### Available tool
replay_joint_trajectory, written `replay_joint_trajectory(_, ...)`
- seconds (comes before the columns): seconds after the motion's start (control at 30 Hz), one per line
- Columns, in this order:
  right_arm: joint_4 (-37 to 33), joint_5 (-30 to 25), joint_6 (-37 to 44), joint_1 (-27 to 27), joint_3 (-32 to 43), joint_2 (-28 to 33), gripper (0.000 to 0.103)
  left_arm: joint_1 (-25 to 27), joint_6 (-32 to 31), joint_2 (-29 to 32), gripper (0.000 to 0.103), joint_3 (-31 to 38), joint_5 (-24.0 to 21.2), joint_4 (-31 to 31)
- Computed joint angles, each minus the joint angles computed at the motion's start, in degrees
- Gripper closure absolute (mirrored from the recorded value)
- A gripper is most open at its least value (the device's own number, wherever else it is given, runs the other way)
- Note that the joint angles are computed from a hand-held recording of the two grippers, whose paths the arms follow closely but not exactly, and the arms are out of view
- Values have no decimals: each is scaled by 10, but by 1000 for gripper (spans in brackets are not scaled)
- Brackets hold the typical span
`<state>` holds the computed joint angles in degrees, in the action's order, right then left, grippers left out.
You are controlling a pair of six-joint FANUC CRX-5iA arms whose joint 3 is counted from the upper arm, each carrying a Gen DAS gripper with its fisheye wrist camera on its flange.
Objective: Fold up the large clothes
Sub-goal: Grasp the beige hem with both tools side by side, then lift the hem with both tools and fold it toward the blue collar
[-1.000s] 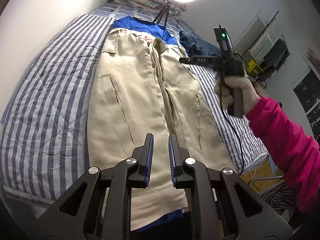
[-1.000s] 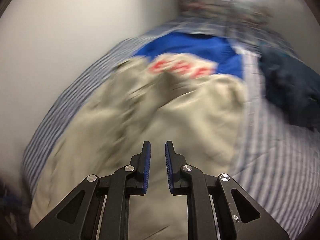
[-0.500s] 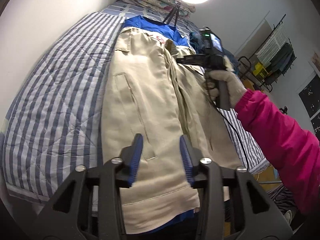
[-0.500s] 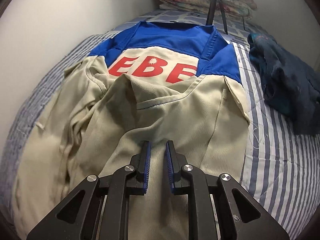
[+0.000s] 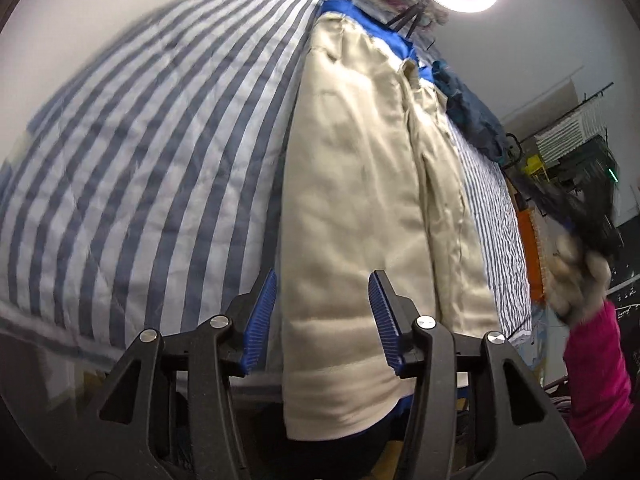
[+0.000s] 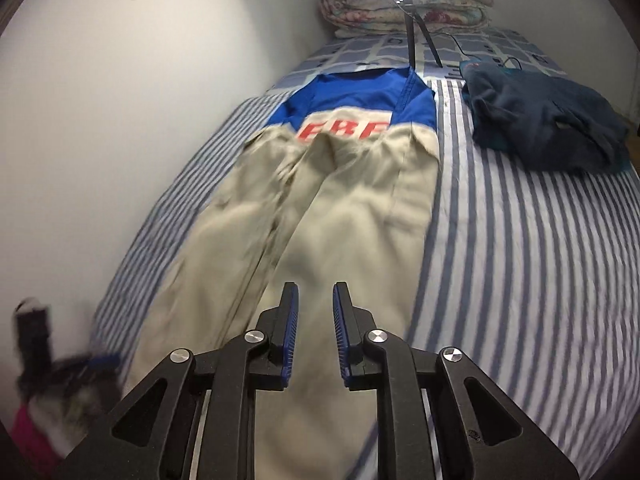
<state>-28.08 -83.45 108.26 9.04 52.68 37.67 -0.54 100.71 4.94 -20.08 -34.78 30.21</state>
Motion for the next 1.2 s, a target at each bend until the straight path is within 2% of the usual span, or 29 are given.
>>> replay_joint_trajectory(0.07,-4,-5,17,-10,-72,-53,67,-2,-16,2,54,-12,0,26)
replay_joint_trajectory(0.1,-6,-11,22,-15,-101,-72,65,-3,-24,3,54,-16,0,36)
replay_joint_trajectory(0.2,-7,-25,26,-27,-183,-119,65,-5,-27,9,54,-23,-6,46)
replay_joint_trajectory(0.27,-10,-28,23,-35,-234,-142,65,-9,-29,5,54,-38,9,55)
replay_joint_trajectory(0.37,-10,-42,7,-40,-270,-147,65,-15,-25,-1,54,-43,16,48)
replay_joint_trajectory(0.53,-49,-60,-6,-57,-287,-142,65,-24,-37,-5,54,-50,14,58)
replay_joint_trajectory(0.67,-55,-71,-3,-60,-288,-144,65,-25,-95,-11,54,-84,25,150)
replay_joint_trajectory(0.77,-97,-95,-1,-78,-285,-142,61,-30,-147,-19,54,-118,32,234)
replay_joint_trajectory(0.93,-141,-143,-6,-95,-282,-118,59,-38,-193,-24,54,-143,22,306)
replay_joint_trajectory(1.0,-160,-149,-7,-102,-282,-113,59,-41,-198,-20,54,-141,13,309)
replay_joint_trajectory(1.1,-179,-164,-14,-111,-272,-101,59,-44,-185,-6,55,-121,-2,277)
replay_joint_trajectory(1.17,-173,-167,-11,-110,-267,-98,62,-45,-167,-6,58,-112,-2,252)
replay_joint_trajectory(1.2,-170,-166,-9,-108,-266,-98,64,-45,-163,-10,64,-112,-2,248)
